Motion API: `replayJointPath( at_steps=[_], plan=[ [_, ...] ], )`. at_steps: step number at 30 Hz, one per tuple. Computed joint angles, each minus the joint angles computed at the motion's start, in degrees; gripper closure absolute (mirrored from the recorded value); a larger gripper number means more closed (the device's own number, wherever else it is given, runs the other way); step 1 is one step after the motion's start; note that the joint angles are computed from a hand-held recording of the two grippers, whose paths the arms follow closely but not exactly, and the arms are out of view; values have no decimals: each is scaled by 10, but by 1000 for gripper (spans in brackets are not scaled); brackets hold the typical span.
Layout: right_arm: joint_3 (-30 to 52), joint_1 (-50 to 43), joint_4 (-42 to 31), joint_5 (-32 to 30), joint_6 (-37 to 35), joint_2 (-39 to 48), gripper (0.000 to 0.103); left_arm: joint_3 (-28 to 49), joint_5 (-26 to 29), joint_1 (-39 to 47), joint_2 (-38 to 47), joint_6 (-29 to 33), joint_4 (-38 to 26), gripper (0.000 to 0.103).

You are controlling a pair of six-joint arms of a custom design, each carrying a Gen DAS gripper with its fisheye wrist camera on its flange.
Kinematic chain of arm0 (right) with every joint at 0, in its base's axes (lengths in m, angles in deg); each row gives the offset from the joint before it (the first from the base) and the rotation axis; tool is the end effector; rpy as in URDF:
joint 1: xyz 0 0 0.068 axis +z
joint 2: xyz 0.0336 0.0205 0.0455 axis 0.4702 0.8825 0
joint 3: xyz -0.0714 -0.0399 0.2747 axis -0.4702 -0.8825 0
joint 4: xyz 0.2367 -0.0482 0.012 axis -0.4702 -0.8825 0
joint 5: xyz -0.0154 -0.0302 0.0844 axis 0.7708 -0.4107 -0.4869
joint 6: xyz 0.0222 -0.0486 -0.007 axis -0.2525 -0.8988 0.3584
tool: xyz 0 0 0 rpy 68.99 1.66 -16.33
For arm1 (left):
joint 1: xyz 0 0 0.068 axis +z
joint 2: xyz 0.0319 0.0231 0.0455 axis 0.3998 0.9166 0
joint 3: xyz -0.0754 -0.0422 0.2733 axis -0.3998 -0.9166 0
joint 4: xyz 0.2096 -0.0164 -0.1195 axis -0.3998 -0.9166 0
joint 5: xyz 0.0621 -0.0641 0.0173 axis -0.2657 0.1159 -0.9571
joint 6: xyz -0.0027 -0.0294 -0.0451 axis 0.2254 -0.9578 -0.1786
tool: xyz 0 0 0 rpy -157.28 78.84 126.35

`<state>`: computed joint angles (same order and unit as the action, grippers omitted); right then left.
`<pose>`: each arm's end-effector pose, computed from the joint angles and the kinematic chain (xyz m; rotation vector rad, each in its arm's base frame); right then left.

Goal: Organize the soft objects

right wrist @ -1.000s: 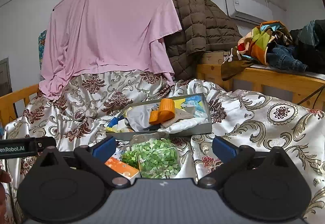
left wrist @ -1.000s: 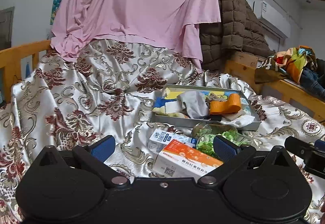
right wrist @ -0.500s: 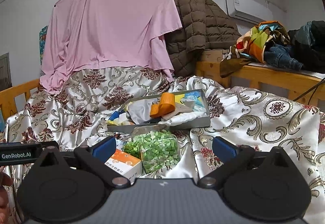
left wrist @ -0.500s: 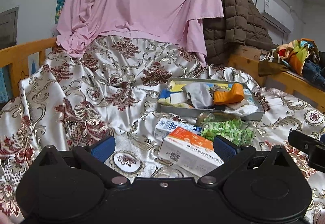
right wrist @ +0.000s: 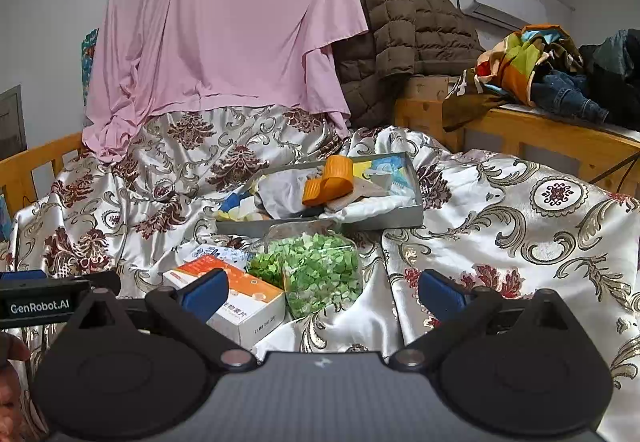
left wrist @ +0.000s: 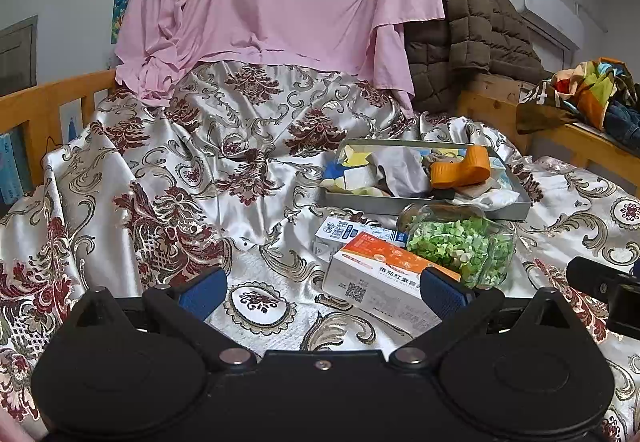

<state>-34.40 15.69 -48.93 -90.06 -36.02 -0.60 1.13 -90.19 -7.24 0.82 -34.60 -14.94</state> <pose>0.2677 -0.0437 0.2293 -0.1768 1.9139 0.1946 0.2328 -0.1132 0.2159 -0.2895 1.9733 0.0799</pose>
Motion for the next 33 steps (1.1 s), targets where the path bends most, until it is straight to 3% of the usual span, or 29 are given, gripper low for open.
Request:
replayJointPath(
  at_steps=[28,33],
  plan=[
    [1,1,-3,1,-3,0,0,-1,-18,-5,3,-2,2,1],
    [1,2,-2,1,-3,0,0,-24,-1,6,-14,9,29,1]
  ],
)
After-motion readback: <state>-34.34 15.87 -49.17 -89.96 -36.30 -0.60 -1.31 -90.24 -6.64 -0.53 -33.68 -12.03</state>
